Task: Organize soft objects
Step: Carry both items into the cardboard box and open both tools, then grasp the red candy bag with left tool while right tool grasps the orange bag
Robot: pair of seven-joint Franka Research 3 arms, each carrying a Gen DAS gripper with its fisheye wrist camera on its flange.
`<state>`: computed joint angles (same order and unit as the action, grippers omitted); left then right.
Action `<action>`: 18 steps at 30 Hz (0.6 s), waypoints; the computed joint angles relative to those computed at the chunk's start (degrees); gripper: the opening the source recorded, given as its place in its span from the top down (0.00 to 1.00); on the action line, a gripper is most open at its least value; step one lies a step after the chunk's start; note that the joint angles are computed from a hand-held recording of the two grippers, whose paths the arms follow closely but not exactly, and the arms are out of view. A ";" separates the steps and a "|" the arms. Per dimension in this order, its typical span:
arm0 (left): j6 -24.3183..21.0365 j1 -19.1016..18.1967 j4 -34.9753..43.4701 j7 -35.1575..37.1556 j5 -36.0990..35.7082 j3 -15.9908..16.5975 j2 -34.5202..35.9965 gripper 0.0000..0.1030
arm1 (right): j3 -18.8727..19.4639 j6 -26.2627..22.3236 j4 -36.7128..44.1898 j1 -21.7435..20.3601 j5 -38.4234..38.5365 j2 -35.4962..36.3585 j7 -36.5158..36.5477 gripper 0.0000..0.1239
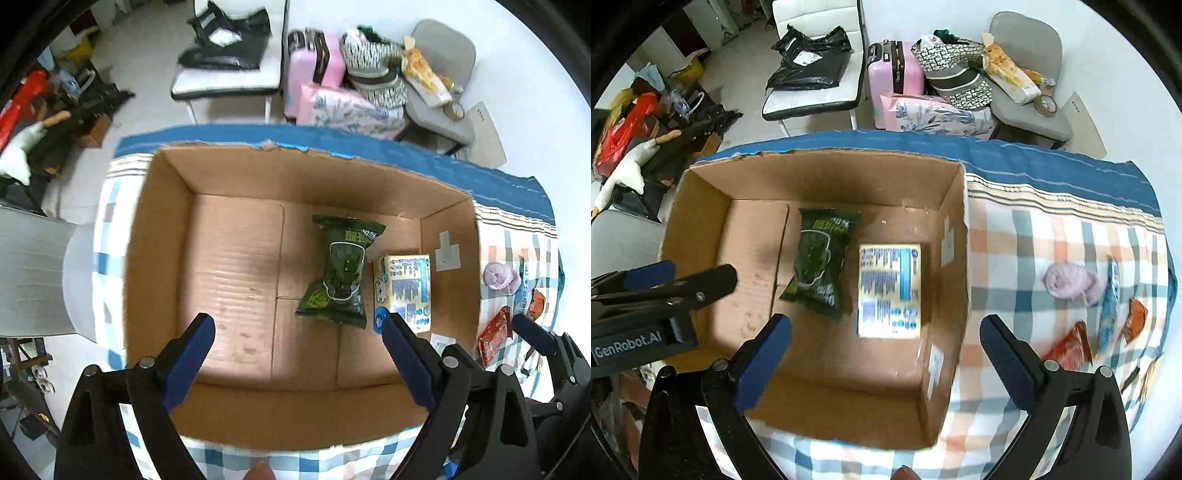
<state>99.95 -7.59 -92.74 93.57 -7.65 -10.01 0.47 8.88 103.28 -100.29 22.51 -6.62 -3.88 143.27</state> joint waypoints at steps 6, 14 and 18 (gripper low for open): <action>2.85 0.07 -5.00 0.77 -0.60 1.03 -7.43 0.10 | 1.61 -1.56 -1.12 0.59 0.63 -4.77 4.24 0.17; 1.77 -1.09 -9.57 1.00 -0.16 2.16 -15.35 0.10 | 3.92 -2.29 -3.65 0.60 0.76 -11.44 6.05 0.17; 1.82 -2.04 -10.50 -0.93 0.21 2.05 -17.92 0.10 | 4.14 -0.39 -6.65 -0.14 3.05 -15.40 5.28 0.17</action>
<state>101.77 -9.63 -103.23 92.65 -7.44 -7.96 -17.45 13.02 102.89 -106.93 22.37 -3.57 -19.28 148.55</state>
